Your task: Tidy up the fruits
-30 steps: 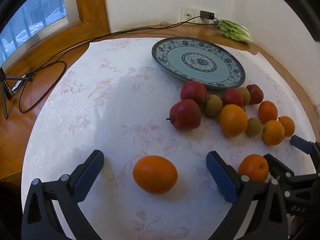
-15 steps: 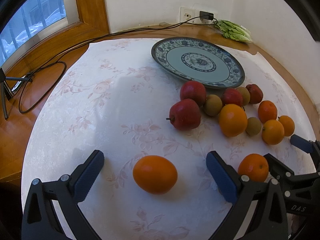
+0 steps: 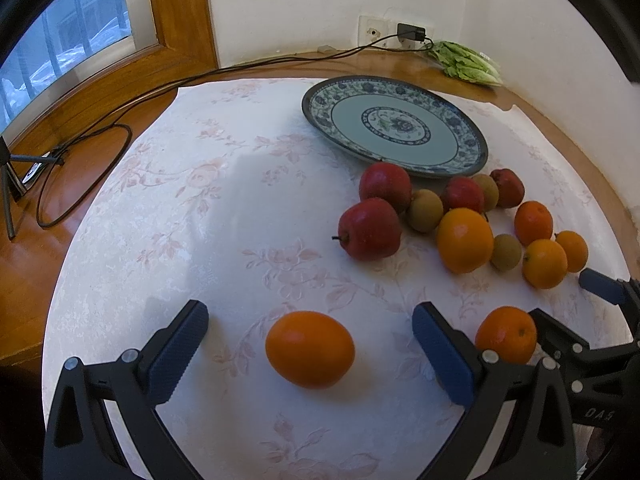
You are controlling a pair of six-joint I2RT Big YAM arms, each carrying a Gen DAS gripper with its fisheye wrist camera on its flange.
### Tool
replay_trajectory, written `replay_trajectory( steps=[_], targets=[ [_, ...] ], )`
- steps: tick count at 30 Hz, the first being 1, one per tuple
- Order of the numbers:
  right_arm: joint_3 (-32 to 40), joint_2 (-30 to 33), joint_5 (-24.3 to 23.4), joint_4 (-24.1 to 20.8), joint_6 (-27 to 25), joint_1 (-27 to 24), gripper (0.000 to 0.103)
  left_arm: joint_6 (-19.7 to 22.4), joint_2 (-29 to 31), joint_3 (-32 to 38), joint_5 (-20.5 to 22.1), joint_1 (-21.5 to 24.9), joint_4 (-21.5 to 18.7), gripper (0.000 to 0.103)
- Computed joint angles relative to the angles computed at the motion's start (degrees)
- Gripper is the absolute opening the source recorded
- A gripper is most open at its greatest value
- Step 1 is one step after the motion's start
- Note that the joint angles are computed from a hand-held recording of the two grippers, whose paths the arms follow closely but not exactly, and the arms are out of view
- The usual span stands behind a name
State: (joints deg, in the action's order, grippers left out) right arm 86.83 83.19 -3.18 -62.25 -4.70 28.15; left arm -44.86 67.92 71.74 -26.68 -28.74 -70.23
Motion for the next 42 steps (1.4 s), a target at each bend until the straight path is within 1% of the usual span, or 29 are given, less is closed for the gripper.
replay_trajectory(
  steps=[5, 9, 12, 15, 17, 20, 21, 23, 24, 26, 28, 31, 34, 36, 38, 42],
  targets=[
    [1.07, 0.55, -1.00, -1.50, -1.37, -0.30, 0.101, 0.81, -0.23, 0.07, 0.65, 0.33, 0.03, 0.103],
    [1.63, 0.55, -1.96, -2.23, -2.48, -0.67, 0.095, 1.96, -1.09, -0.24, 2.13, 0.85, 0.69, 0.102],
    [2.14, 0.55, -2.77, -2.85, -3.54, -0.66, 0.091, 3.09, -2.28, -0.40, 2.48, 1.01, 1.48, 0.100],
    [2.86, 0.51, -3.71, -3.39, -5.12, -0.56, 0.089, 4.09, -3.28, -0.14, 2.43, 1.06, 0.81, 0.098],
    [3.50, 0.55, -3.88, -3.66, -5.80, -0.37, 0.087, 4.49, -3.74, 0.07, 3.80, 1.47, 0.00, 0.095],
    [4.74, 1.07, -5.02, -4.64, -6.68, -0.45, 0.083, 3.54, -4.40, 0.17, 6.16, 2.43, -1.46, 0.085],
    [4.65, 0.95, -5.40, -4.55, -6.67, -0.49, 0.080, 3.20, -4.83, -0.04, 6.88, 2.72, -1.50, 0.083],
    [4.67, 0.94, -6.18, -4.29, -6.61, -0.56, 0.077, 2.62, -5.81, -0.65, 7.92, 3.08, -1.25, 0.077],
    [4.74, 1.01, -6.70, -4.13, -6.47, -0.61, 0.074, 2.12, -6.23, -0.93, 7.94, 2.88, -1.05, 0.075],
    [4.90, 1.19, -8.09, -4.21, -6.32, -0.79, 0.068, 1.59, -6.56, -1.13, 8.03, 2.52, -0.66, 0.068],
    [5.23, 1.45, -9.30, -4.57, -6.09, -0.89, 0.061, 1.65, -6.70, -1.40, 8.89, 2.22, 0.08, 0.063],
    [5.99, 2.18, -10.22, -4.94, -5.50, -0.93, 0.055, 2.54, -6.30, -1.68, 10.69, 2.05, 1.04, 0.056],
    [6.53, 2.72, -10.90, -5.26, -5.05, -0.93, 0.053, 2.51, -6.11, -1.82, 11.77, 2.15, 1.98, 0.051],
    [6.68, 2.94, -11.02, -5.29, -4.95, -0.86, 0.053, 2.67, -6.07, -1.78, 11.76, 2.19, 2.33, 0.047],
    [6.66, 3.05, -11.18, -5.13, -4.66, -0.81, 0.053, 2.92, -5.94, -1.75, 11.24, 2.14, 2.27, 0.037],
    [6.76, 3.37, -11.53, -5.12, -4.18, -0.63, 0.053, 3.11, -6.36, -2.14, 12.69, 2.79, 2.95, 0.037]
  ],
)
